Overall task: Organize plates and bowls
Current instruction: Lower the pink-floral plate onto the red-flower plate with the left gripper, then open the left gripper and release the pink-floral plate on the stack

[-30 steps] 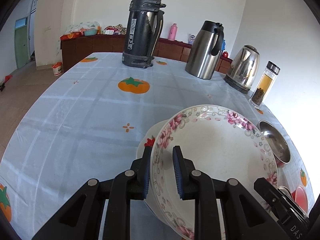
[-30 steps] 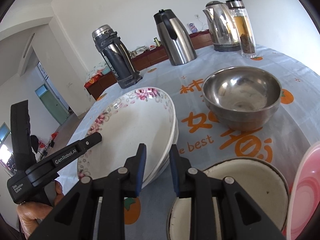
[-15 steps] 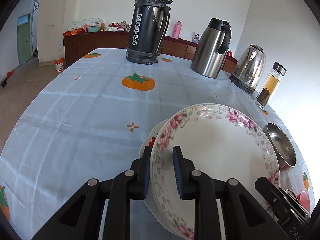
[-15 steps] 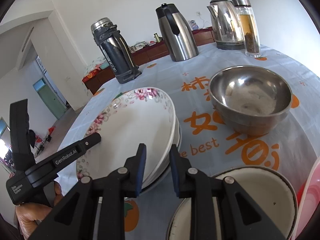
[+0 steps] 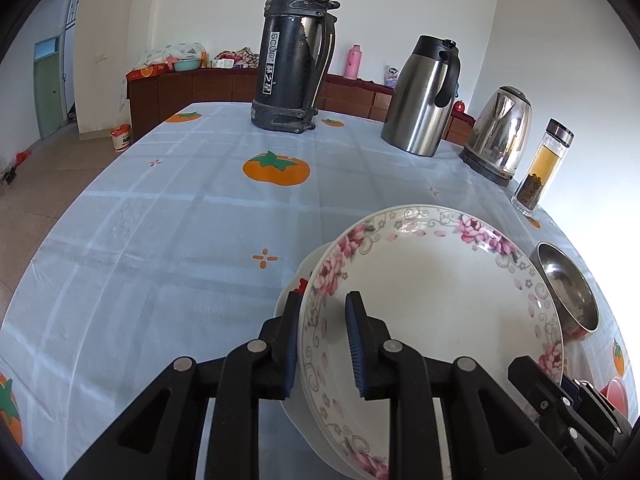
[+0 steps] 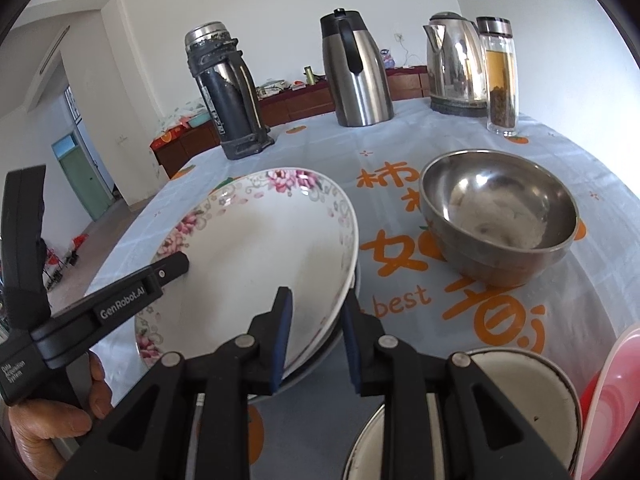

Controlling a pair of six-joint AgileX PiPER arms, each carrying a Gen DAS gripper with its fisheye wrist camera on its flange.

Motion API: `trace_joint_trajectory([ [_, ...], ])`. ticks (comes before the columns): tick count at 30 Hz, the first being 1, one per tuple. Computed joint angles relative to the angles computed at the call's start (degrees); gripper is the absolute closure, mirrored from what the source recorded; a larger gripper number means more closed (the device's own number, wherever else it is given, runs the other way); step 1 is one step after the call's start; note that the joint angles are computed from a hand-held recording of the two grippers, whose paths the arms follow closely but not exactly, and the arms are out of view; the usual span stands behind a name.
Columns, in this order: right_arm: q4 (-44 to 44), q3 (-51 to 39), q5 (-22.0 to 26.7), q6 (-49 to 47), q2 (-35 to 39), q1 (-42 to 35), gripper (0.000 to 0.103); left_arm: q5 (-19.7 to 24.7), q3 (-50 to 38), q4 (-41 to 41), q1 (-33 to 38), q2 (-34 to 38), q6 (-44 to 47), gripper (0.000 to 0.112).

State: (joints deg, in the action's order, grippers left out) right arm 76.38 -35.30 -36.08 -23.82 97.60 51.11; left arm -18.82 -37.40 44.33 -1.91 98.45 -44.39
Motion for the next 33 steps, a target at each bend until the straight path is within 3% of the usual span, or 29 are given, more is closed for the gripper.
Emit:
trace_joint_trajectory([
  [9,2.7,-1.1,-1.1,-2.9,0.9,1.3,0.073,1.1,0.5,-7.5,-1.4,-0.4,7.1,0.088],
  [12,4.3,-1.7,-2.0,-4.5,1.5,2.3,0.070,1.8,0.8,-14.7,-2.7,-0.6,14.3,0.087],
  [14,2.6,-1.2,-1.9,-2.6,1.2,2.3,0.063,2.2,1.3,-21.0,-3.7,-1.0,20.6,0.087],
  [19,4.9,-2.1,-2.8,-5.1,1.8,3.0,0.058,2.3,1.4,-24.7,-4.4,-0.7,24.7,0.087],
  [25,5.9,-2.3,-3.2,-6.2,1.9,3.4,0.058,2.3,1.3,-22.1,-3.8,-0.8,22.0,0.087],
  [30,10.5,-3.9,-5.1,-11.3,2.8,5.4,0.055,1.3,2.6,-33.3,-3.8,-2.5,33.0,0.087],
  [33,12.7,-5.2,-6.4,-14.4,3.7,6.5,0.049,1.0,2.7,-32.7,-2.5,-3.0,31.9,0.087],
])
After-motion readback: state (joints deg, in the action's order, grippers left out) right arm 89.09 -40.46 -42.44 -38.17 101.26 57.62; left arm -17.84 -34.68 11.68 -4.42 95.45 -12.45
